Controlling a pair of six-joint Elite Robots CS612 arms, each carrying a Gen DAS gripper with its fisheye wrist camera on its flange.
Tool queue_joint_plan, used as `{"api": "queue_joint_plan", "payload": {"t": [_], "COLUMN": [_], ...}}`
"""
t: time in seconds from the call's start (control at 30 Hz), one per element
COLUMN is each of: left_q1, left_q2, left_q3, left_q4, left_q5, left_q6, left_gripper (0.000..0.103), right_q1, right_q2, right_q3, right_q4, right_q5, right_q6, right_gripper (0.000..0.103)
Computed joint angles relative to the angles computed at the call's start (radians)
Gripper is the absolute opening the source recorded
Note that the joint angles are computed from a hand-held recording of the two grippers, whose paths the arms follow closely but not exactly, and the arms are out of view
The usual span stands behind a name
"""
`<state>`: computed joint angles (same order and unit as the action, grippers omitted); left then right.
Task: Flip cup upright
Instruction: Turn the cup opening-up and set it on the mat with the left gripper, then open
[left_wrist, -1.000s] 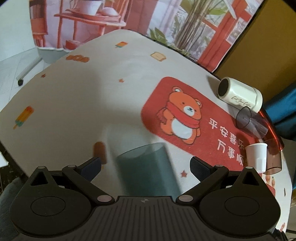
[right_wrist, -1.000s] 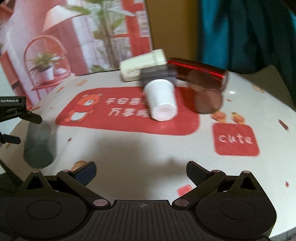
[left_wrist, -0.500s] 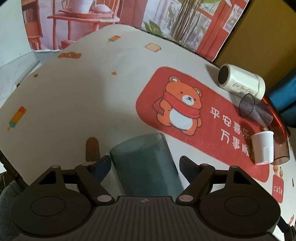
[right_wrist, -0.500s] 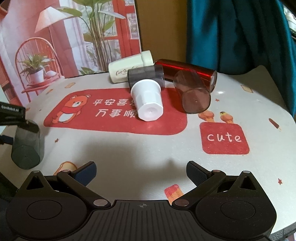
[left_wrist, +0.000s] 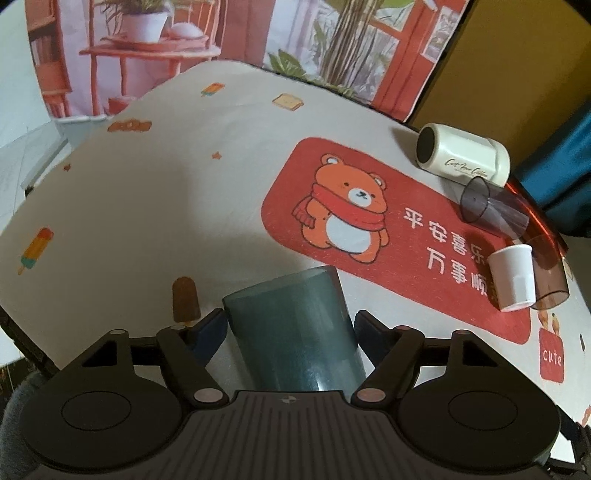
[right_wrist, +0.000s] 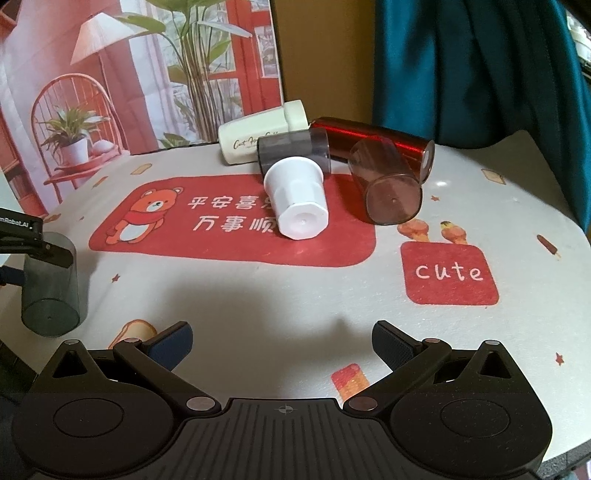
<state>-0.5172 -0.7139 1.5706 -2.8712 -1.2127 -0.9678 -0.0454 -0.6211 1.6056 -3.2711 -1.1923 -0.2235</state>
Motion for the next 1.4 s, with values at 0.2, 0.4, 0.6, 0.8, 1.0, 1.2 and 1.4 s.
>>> {"api": "queue_joint_plan", "payload": {"t": [0.2,0.4,0.6,0.8,1.0,1.2,1.4], "left_q1": [-0.014,-0.021,-0.027,-0.037,-0.043,-0.041,-0.037], "left_q2": [-0.007,-0.001,0.014,0.015,0.018,0.025,0.036], "left_q3": [0.002,-0.013,-0.024,-0.012,-0.005,-0.008,-0.024], "left_q4": [-0.008,0.005,-0.011,-0.065,-0.097,-0.122,-0.112], "left_q5": [0.069,0.144,0.193,0.178,0.155,0.164,0.198], "left_q6": [0.082,0.123,0.156,0.215,0.262,0.273,0.276], "left_gripper": [0.077,0.075,0.075,0.072,0.072,0.072,0.072], "right_q1": [0.000,-0.001,-0.002,-0.002,-0.004,-0.005,-0.005], "right_q2": [0.000,-0.001,-0.001,-0.001,0.000,0.000,0.000], "right_q3": [-0.001,0.002,0.000,-0.003,-0.002,-0.003,-0.002], "right_q4": [0.002,0.006,0.013,0.022,0.017,0.020,0.018], "right_q5": [0.001,0.005,0.005,0.007,0.014,0.016,0.014], "right_q6": [-0.001,0.000,0.010,0.011,0.018,0.020,0.021], "right_gripper": [0.103,0.103,0.103,0.103,0.103,0.103,0.103]}}
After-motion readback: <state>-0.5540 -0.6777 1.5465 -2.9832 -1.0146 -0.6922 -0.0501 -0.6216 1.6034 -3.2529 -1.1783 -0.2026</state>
